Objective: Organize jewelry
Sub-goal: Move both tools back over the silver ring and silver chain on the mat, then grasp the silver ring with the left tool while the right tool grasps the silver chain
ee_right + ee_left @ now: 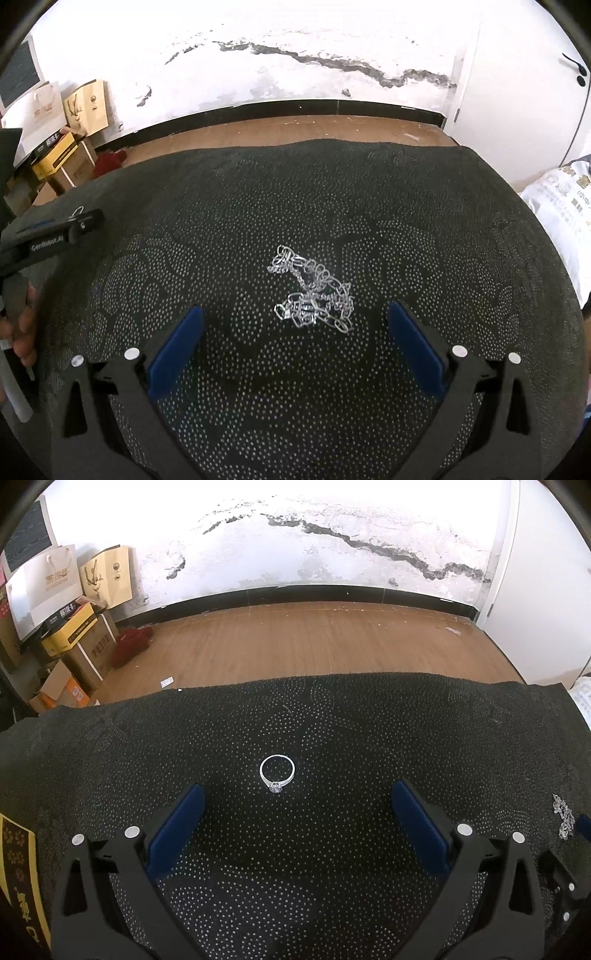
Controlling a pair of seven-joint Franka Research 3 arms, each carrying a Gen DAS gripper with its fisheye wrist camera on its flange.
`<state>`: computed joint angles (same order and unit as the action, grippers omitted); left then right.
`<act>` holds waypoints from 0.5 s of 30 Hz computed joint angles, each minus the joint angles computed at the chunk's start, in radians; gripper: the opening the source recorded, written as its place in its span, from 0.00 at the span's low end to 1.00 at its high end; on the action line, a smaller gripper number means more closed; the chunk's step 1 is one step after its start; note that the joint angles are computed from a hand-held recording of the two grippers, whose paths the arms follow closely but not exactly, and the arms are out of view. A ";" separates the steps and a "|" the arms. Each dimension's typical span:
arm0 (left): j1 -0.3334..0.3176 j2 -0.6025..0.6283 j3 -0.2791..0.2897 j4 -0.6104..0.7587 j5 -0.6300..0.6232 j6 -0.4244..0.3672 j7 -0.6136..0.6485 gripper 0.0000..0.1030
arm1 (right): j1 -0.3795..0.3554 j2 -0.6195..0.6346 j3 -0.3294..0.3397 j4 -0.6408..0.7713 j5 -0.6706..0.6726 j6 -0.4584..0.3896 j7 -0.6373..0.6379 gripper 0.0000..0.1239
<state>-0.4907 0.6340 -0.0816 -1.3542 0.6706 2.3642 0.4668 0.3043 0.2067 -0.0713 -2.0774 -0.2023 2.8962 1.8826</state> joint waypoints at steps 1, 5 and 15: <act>0.001 0.002 -0.001 0.003 -0.001 -0.001 0.004 0.95 | 0.005 0.005 -0.005 0.006 -0.007 -0.002 0.012 0.78; 0.001 0.003 0.000 0.006 -0.004 0.001 0.009 0.95 | 0.014 0.009 -0.012 0.013 -0.024 -0.010 0.040 0.78; -0.004 0.005 0.002 0.014 0.006 0.009 0.021 0.86 | 0.004 -0.015 0.017 -0.022 0.000 0.025 -0.022 0.57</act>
<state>-0.4950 0.6389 -0.0791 -1.3406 0.6768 2.3732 0.4876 0.3085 0.1917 -0.0546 -2.0998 -0.2019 2.9213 1.8609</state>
